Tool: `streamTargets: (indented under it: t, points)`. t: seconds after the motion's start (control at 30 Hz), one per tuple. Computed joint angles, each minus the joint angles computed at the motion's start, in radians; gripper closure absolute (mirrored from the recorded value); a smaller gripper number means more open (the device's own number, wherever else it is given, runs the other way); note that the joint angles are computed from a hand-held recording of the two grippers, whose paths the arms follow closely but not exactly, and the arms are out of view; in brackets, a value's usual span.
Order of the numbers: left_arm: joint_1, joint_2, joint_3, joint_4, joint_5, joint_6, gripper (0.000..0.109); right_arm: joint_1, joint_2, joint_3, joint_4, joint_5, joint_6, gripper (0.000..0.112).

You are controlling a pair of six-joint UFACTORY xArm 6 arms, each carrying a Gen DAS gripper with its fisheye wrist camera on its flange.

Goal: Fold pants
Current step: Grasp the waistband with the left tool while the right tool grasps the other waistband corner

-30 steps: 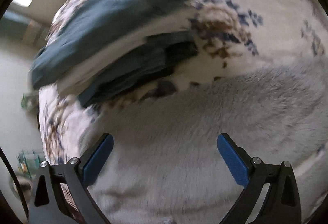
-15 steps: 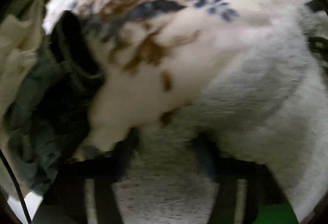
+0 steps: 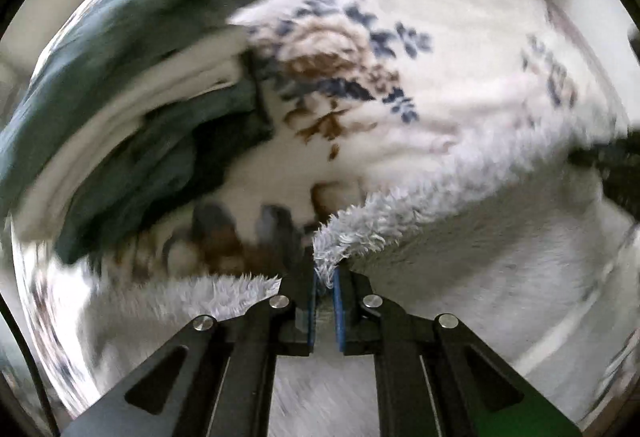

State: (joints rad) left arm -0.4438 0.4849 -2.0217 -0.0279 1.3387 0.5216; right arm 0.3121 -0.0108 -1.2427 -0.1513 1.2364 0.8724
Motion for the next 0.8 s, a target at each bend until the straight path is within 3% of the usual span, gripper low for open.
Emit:
streamTargets:
  t: [0.13, 0.2, 0.37, 0.43, 0.53, 0.67, 0.73, 0.77, 0.8]
  points:
    - [0.029, -0.273, 0.372, -0.046, -0.106, -0.108, 0.104, 0.117, -0.123, 0.075, -0.002, 0.013, 0.193, 0.103]
    - [0.031, -0.383, 0.506, -0.051, -0.119, -0.173, 0.104, 0.196, -0.203, 0.133, 0.012, 0.023, 0.307, 0.103]
    - [0.068, -0.709, 0.859, -0.043, -0.057, -0.265, 0.104, 0.453, -0.301, 0.228, 0.039, 0.041, 0.585, 0.103]
    - [0.081, -0.799, 0.980, -0.031, -0.015, -0.286, 0.104, 0.544, -0.266, 0.211, 0.039, 0.094, 0.693, 0.103]
    - [0.105, -0.873, 1.104, -0.021, 0.032, -0.278, 0.104, 0.651, -0.221, 0.241, 0.127, 0.064, 0.775, 0.103]
    - [0.113, -0.915, 1.284, 0.026, -0.034, -0.243, 0.104, 0.721, -0.181, 0.300, 0.222, -0.031, 0.813, 0.101]
    - [0.115, -0.907, 1.329, 0.042, -0.080, -0.231, 0.100, 0.732, -0.173, 0.324, 0.257, -0.073, 0.797, 0.095]
    - [0.114, -0.900, 1.329, 0.044, -0.083, -0.222, 0.099, 0.735, -0.172, 0.332, 0.284, -0.081, 0.789, 0.083]
    - [0.119, -0.890, 1.314, 0.032, -0.070, -0.216, 0.098, 0.739, -0.184, 0.349, 0.311, -0.106, 0.787, 0.063]
